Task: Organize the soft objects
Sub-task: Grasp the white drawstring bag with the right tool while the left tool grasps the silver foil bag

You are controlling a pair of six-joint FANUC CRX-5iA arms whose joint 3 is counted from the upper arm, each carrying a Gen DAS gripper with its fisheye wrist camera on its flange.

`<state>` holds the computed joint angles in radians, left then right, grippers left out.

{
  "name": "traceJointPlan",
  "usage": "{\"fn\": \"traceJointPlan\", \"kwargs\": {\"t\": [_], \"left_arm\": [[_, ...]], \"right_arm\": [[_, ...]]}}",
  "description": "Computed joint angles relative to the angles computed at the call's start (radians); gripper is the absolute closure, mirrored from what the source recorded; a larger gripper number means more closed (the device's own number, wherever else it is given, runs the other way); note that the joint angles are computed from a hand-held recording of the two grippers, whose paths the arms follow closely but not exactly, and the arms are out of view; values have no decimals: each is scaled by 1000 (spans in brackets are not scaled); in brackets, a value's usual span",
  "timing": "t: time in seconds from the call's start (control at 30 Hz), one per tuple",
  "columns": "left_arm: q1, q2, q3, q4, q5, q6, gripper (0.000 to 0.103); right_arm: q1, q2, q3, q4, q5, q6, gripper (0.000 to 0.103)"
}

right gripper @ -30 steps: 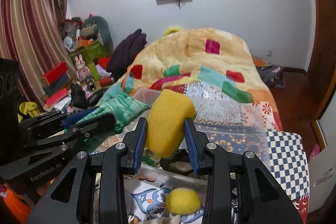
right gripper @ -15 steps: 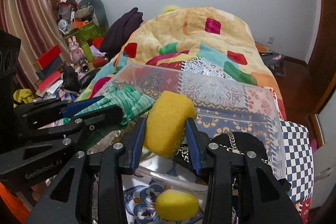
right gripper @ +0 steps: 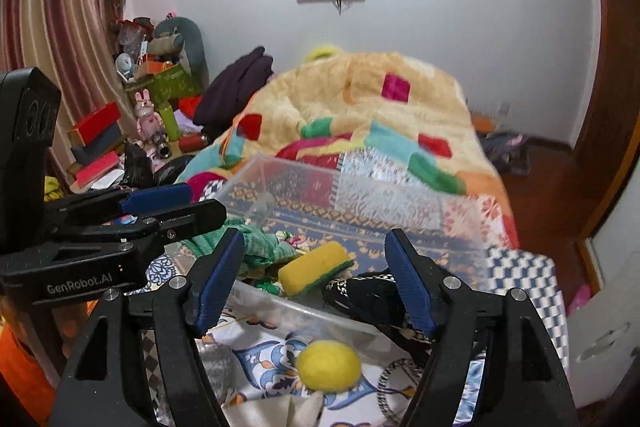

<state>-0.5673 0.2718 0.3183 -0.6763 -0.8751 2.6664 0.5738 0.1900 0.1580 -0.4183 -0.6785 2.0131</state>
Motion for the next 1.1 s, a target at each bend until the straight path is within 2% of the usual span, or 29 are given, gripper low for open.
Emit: {"fn": "traceJointPlan", "kwargs": {"t": [0.07,0.2,0.37,0.43,0.7,0.93,1.1], "left_arm": [[-29,-9,4,-48,-25,27,35],[-87,-15,19,-120,-91,54,30],[-157,-17,22,-186,-170,78,13],[-174,-17,15,-191,-187,86,10],[-177,14,-7,-92,-220,44,9],[-138,47,-42,45,-169,2,9],[-109,67,-63,114,-118,-32,9]], "right_arm": [[2,-38,-42,-3,48,15,21],[-8,-99,-96,-50,100,70,21],[-25,-146,-139,-92,111,107,20],[-30,-155,-155,-96,107,107,20],[-13,-152,-215,-28,53,36,20],[-23,-95,-197,-22,-61,3,21],[-51,-56,-162,-60,-152,15,45]]}}
